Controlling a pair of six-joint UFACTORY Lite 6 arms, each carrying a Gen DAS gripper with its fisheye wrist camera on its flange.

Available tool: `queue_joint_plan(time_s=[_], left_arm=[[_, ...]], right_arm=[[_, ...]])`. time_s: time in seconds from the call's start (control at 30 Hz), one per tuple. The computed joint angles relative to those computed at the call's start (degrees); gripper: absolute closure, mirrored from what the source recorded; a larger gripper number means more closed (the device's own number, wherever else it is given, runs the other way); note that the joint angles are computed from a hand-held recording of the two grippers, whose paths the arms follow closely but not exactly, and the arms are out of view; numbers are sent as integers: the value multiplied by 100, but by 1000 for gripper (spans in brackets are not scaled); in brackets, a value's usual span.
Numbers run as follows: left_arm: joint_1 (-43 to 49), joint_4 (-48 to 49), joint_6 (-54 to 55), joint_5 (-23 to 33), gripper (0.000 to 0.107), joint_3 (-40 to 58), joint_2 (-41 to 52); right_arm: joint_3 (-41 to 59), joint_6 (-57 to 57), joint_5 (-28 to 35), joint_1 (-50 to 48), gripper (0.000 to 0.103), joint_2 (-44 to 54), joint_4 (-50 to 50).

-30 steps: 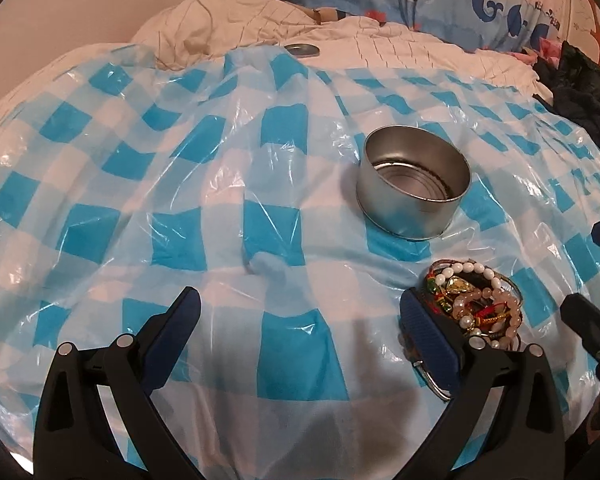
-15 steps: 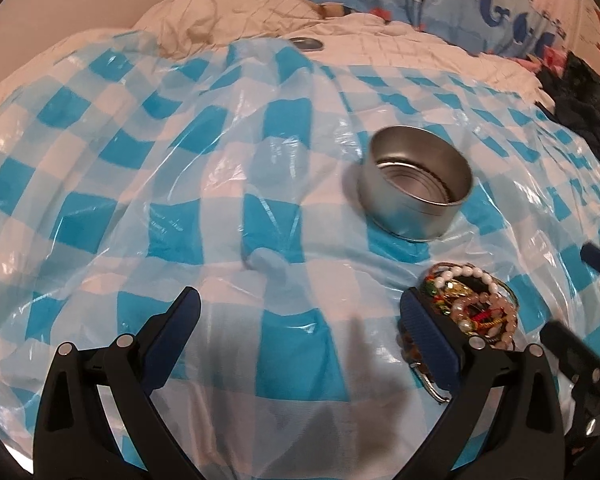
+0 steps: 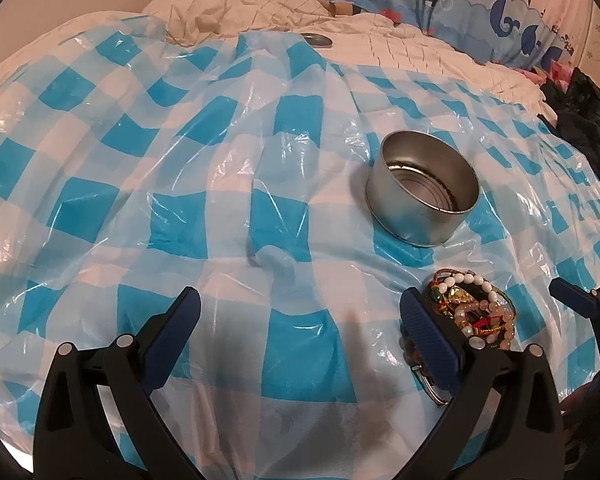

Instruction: Organize jewelry

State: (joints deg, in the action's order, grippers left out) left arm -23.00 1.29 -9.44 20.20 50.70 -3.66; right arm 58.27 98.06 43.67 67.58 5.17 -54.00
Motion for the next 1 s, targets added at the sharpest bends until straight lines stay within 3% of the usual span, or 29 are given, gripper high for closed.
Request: queue_joint_plan(time_s=[0.2,0.3,0.37,0.43,0.5,0.57,0.7,0.77,1.0], left_arm=[[84,-178,115,-2,11,-5,-22],[101,-326,257,5,11,8,-16],[116,-412,349,2,11,3,-33],[129,-469,400,5,11,-7,-55],[143,-533,459,11,11,-7,-62],[143,-551,478,9,11,-8,-62],[127,-598,537,26,11,-25,-86],[112,-598,545,32,11,-18,-74],[51,-582,531,41,11,-18,-63]], right_arm=[[-254,499,-339,58,7,-281,-517],[-218,505,-515,8,12,-230,-573],[-184,518,-562,-19,25,-173,-592],[-161,459,-645,-112,27,-105,-499],[-185,460,-821,-200,36,-79,-447],[-255,471,-987,-251,50,-98,-446],[-323,515,-1181,-251,62,-126,-515],[-357,542,-1248,-265,86,-147,-505],[-532,865,-1142,-224,96,-349,-666]])
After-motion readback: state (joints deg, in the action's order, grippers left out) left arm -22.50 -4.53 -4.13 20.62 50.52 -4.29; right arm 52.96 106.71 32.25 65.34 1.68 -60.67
